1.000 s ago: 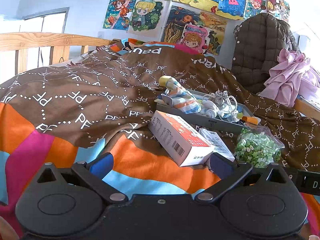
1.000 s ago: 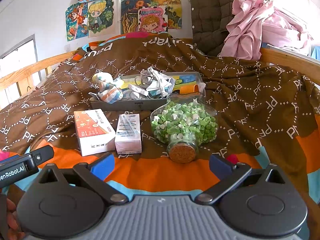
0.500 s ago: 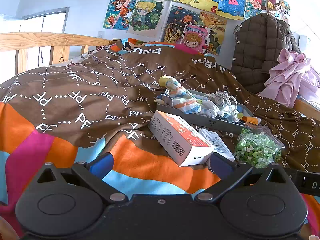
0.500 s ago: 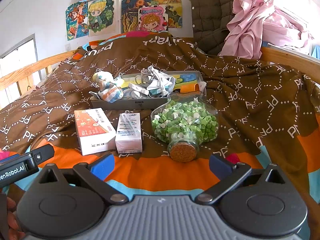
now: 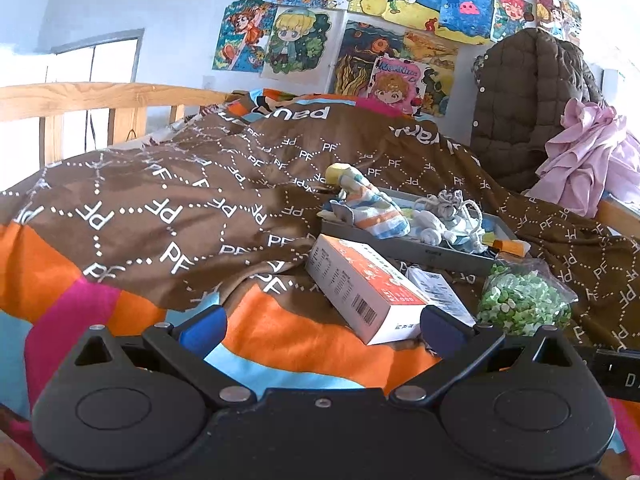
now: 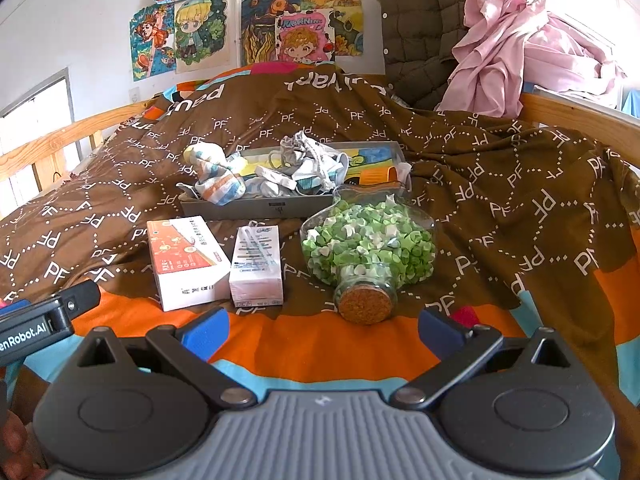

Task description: Organize soft objects

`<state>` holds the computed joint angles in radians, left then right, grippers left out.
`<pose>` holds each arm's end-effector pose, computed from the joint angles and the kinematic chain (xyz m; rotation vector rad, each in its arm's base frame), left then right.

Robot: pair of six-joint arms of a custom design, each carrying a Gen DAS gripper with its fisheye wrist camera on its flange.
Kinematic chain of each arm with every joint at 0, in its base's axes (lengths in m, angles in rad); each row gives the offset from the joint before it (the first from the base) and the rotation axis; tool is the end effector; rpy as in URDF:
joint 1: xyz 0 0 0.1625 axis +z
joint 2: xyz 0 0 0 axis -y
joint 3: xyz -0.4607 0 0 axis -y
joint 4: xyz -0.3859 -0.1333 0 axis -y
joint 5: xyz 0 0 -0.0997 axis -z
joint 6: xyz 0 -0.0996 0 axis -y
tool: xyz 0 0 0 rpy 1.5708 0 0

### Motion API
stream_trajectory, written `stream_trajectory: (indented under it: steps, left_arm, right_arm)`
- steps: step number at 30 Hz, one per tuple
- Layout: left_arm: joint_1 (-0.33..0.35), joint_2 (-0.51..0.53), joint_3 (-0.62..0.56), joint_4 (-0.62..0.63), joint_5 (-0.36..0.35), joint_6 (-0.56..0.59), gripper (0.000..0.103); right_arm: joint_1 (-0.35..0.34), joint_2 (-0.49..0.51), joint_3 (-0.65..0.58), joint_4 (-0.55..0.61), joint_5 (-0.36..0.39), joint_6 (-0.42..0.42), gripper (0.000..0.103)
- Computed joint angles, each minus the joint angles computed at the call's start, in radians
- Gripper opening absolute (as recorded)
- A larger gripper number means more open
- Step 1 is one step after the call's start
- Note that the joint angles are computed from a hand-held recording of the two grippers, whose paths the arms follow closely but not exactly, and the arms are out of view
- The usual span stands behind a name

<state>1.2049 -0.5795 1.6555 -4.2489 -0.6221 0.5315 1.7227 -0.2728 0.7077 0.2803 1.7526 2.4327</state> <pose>-0.0231 -0.6590 0.1766 -0.0692 1.7966 -1.5662 0.2354 -0.7755 -0.0155 0.9648 -2.3547 1.0509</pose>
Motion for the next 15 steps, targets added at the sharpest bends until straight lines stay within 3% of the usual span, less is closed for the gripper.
stream_trajectory:
  steps: [15]
  left_arm:
    - [-0.003,-0.001,-0.006,0.011,0.023,0.008,0.102]
  right_arm:
    - [0.001,0.005,-0.012,0.009,0.003,0.001,0.103]
